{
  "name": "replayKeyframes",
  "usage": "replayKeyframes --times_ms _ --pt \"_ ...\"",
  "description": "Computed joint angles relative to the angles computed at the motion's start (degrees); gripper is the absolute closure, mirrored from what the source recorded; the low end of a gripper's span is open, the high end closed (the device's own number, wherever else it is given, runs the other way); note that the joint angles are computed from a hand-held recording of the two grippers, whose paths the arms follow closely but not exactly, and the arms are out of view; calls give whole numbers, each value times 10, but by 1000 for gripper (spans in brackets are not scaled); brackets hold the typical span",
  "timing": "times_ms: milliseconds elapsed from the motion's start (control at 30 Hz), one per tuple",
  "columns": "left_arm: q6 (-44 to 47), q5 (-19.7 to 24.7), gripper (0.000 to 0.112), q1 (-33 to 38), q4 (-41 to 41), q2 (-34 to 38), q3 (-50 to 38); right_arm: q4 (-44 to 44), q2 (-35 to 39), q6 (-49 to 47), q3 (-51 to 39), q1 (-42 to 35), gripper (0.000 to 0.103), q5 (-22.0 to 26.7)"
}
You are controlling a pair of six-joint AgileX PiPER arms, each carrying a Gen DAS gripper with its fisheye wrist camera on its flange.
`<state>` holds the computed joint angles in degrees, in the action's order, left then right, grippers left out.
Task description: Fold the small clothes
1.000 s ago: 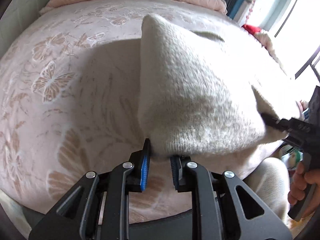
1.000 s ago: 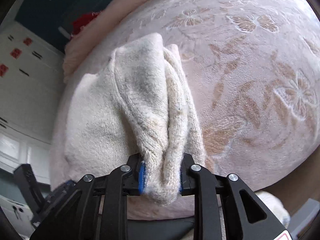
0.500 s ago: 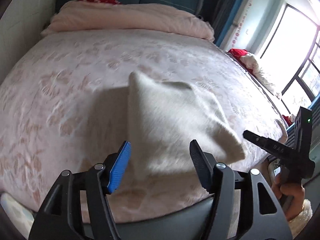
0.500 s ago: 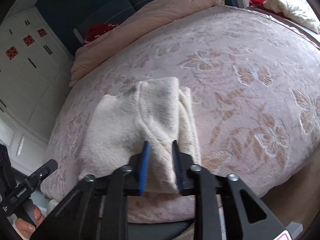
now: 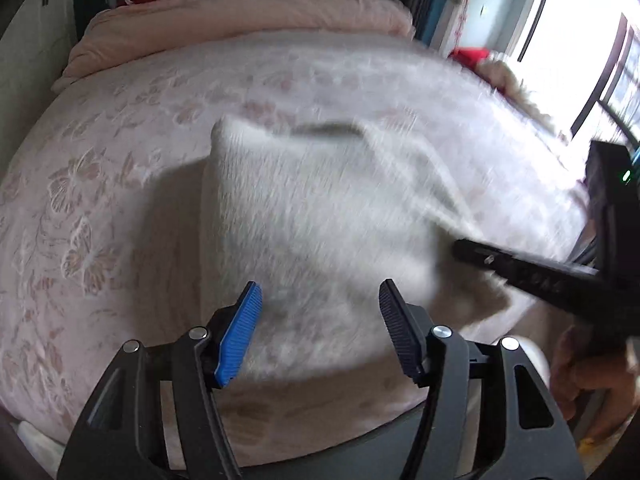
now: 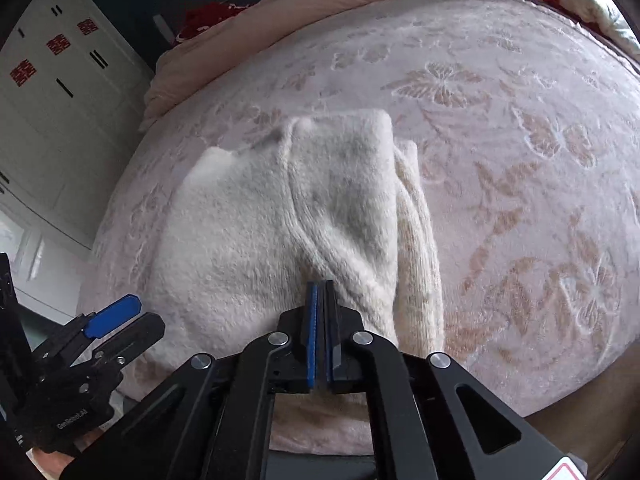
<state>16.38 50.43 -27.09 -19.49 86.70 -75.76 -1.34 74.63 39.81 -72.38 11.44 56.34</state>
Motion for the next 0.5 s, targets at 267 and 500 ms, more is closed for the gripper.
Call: replayKeyframes --times_ms 267,500 --pt "-91 46 42 -18 40 162 -160 60 212 -128 -210 -83 96 30" --pt "-92 -11 39 -30 74 176 -127 83 313 -138 -279 -110 103 49"
